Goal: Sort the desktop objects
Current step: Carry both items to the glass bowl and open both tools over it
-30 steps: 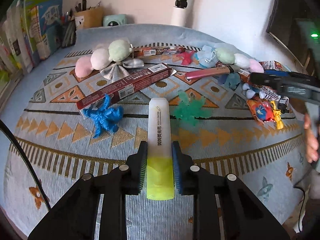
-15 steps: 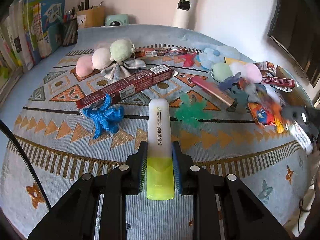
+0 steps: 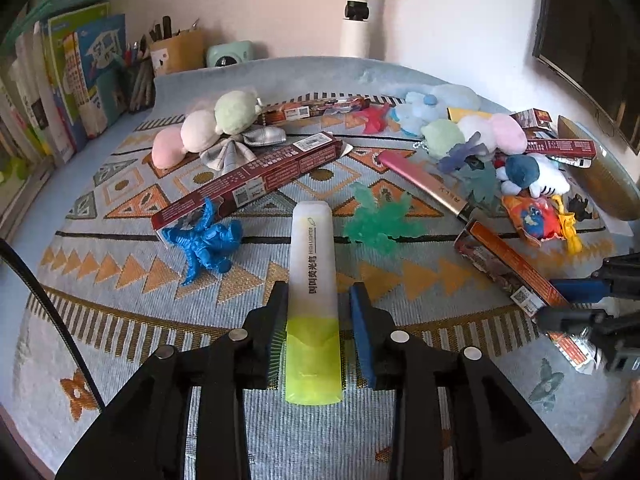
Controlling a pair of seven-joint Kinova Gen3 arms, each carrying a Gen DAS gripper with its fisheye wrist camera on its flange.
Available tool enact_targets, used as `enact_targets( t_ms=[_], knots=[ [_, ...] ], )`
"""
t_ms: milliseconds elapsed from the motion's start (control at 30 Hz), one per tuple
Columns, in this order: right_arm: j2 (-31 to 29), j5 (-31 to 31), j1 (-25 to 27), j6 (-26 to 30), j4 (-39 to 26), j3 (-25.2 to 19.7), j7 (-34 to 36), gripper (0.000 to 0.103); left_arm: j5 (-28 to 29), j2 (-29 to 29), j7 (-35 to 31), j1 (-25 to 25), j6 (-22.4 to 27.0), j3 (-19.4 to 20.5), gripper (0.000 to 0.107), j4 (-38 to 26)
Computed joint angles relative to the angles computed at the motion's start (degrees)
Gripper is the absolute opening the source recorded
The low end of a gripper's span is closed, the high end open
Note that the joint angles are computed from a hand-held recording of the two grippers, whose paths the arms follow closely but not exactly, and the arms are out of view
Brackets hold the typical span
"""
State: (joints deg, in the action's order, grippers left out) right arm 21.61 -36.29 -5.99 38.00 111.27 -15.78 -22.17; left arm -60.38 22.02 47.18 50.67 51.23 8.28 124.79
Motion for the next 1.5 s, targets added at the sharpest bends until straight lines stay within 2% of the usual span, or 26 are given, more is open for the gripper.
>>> enact_targets(
  t_ms=[33,67,100,167,233,333,367,400,500,633,700,767,867,933,1033,1100,1133,1233,1333,1433,1500],
  knots=[
    [-0.54,1.41,-1.5,-0.83,0.38,0.64,-1.4,0.033,0.01,-0.01,0.01,-0.02,0.0,-0.01,0.029,0.02],
    [-1.41,1.96,-1.94,-2.03,1.13,0.35,-1.86,0.045,-0.01,0.03,0.19,0.12,0.13,0.01,0.029,-0.05],
    [-1.38,2.15,-1.34,-3.12,1.77,-0.63,-1.41,0.049,0.02,0.0,0.26,0.21,0.19,0.06,0.029,-0.09],
    [-1.86,0.92,0.89,-7.4,4.27,-4.05,1.59,0.049,-0.03,-0.04,0.46,0.34,0.31,0.11,0.029,-0.08],
    [-2.94,0.4,0.0,-12.02,6.7,-4.8,3.46,0.049,-0.03,-0.07,0.37,0.25,0.29,0.13,0.028,0.0],
    [-3.42,-2.84,-1.82,-13.42,7.74,-3.41,7.43,0.032,0.5,-0.56,-0.34,-0.11,0.12,0.26,0.021,0.22],
    [-3.2,-2.71,-2.0,-12.02,7.09,-2.8,7.5,0.021,0.27,-1.0,0.25,-0.1,-0.41,0.24,0.021,0.64],
    [-2.88,-2.02,-1.13,-9.79,5.99,-2.97,7.51,0.018,-0.14,-1.26,1.12,0.08,-0.74,0.24,0.021,0.91],
    [0.44,-0.48,6.03,-2.84,2.41,-8.28,5.53,0.018,-1.23,-1.93,2.75,0.87,-0.29,0.81,0.021,0.91],
    [4.84,-2.98,16.64,6.48,-1.79,-15.43,5.63,0.018,-3.04,-3.97,4.06,1.98,2.53,1.7,0.021,-0.01],
    [6.83,-4.34,21.95,11.14,-4.08,-19.1,4.56,0.018,-3.97,-4.81,2.85,1.54,3.72,2.48,0.021,-1.04],
    [8.54,-7.1,26.21,15.8,-6.18,-20.51,5.84,0.018,-4.59,-5.37,-0.14,1.07,5.98,3.17,0.021,-3.41],
    [7.54,-14.05,27.96,22.02,-8.58,-15.44,10.06,0.018,-7.6,-5.65,-4.48,-0.21,6.95,3.45,0.021,-7.02],
    [5.9,-18.71,30.37,22.35,-8.91,-13.52,12.68,0.018,-10.64,-5.39,-6.22,-1.11,5.92,3.0,0.021,-9.29],
    [2.45,-25.7,36.29,16.61,-7.47,-14.67,15.63,0.018,-15.42,-4.76,-10.01,-2.8,1.55,1.24,0.021,-13.38],
    [-0.9,-30.36,37.88,11.95,-6.78,-13.22,16.46,0.018,-17.79,-3.71,-13.97,-4.49,-3.03,0.08,0.021,-17.18],
    [-2.69,-32.69,37.58,9.62,-6.45,-11.46,16.15,0.018,-19.28,-2.82,-16.09,-6.51,-5.36,0.76,0.021,-19.75],
    [-6.73,-39.68,32.81,2.63,-5.58,-3.51,15.5,0.018,-21.28,-0.4,-21.13,-9.76,-11.48,1.21,0.021,-25.62],
    [-7.98,-43.62,25.52,-4.24,-5.84,4.31,14.7,0.018,-19.64,2.78,-27.62,-9.67,-18.31,-2.27,0.021,-32.14],
    [-7.73,-40.55,17.71,-7.85,-7.91,12.15,8.15,0.018,-17.21,6.22,-32.46,-12.39,-24.67,-1.98,0.021,-37.62],
    [-6.83,-37.15,13.29,-8.54,-9.5,16.97,3.49,0.018,-14.38,9.12,-37.12,-14.54,-26.42,0.15,0.021,-41.69]
  ],
)
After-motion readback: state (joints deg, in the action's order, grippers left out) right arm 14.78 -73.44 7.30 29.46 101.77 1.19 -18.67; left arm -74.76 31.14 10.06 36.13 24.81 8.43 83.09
